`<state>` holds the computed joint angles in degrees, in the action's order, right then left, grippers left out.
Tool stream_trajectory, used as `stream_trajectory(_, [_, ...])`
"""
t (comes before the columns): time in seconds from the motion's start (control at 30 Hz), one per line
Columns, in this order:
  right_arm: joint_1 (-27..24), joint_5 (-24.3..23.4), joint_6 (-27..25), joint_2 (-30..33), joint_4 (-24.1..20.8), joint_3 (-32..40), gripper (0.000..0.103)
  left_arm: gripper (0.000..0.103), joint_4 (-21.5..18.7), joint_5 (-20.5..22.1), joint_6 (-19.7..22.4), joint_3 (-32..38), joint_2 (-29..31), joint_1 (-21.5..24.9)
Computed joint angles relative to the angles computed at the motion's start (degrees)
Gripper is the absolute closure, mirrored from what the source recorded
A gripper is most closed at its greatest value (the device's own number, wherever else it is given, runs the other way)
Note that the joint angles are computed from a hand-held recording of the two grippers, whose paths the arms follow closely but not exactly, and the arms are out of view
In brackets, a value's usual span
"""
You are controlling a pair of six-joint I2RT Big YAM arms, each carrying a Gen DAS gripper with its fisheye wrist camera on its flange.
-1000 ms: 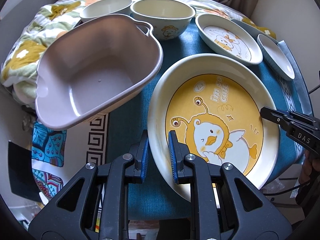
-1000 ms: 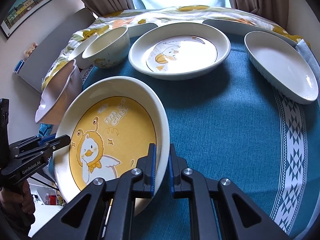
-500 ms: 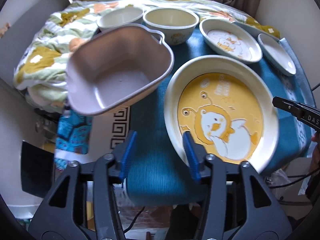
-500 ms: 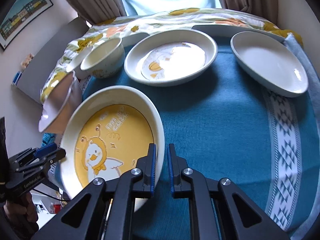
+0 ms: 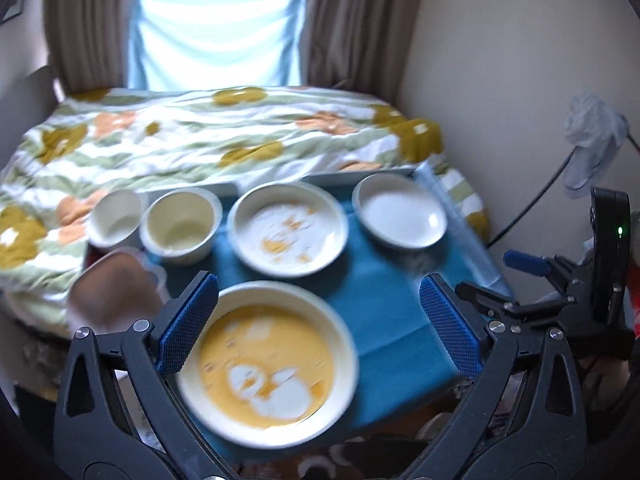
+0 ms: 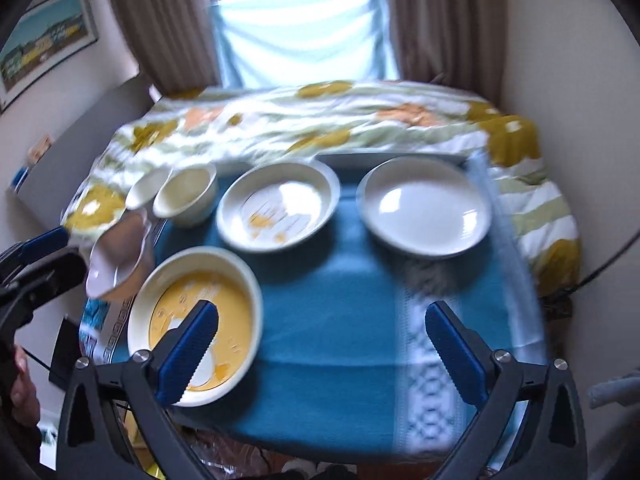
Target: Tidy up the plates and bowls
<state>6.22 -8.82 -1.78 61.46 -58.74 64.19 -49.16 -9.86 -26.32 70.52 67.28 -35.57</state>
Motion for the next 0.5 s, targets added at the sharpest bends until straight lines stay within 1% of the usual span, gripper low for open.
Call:
stream_trajectory(0.1, [-4.0,-0.3,-1.8,1.8,-3.7,4.8,0.0,0.002,1.5,4.9,2.0,6.3,5.7,0.7])
stream_trajectory(0.2, [-7.3,0.7,-2.4,3.2,-2.5,7.2,0.0,0.001,0.5,6.8,3.2,13.5,12.2,0.2])
stream_trajectory(0.27, [-9.1,-0.2,-2.7,5.2,-2.2,8.6,0.0,0.001,-0.4,7.8,3.7,18.1,16.9,0.2])
stream_trajectory(0.33, [-11.2,-2.7,-2.3,7.6,-2.0,9.7,0.0,0.0,-1.7,8.9,4.1,22.1,21.1,0.2])
stream_trajectory(0.4, [-13.2,-5.4,-1.3,10.5,-2.1,10.7,0.0,0.0,-4.2,10.9,4.5,27.1,26.4,0.6])
stream_trajectory(0.43, [-13.9,-6.2,-1.0,11.7,-2.2,11.1,0.0,0.0,-5.5,12.7,4.6,29.9,29.6,1.0])
stream_trajectory(0.5, [-15.2,-7.2,0.1,14.8,-2.7,11.8,0.0,0.001,-8.0,14.7,4.4,34.2,34.7,1.5])
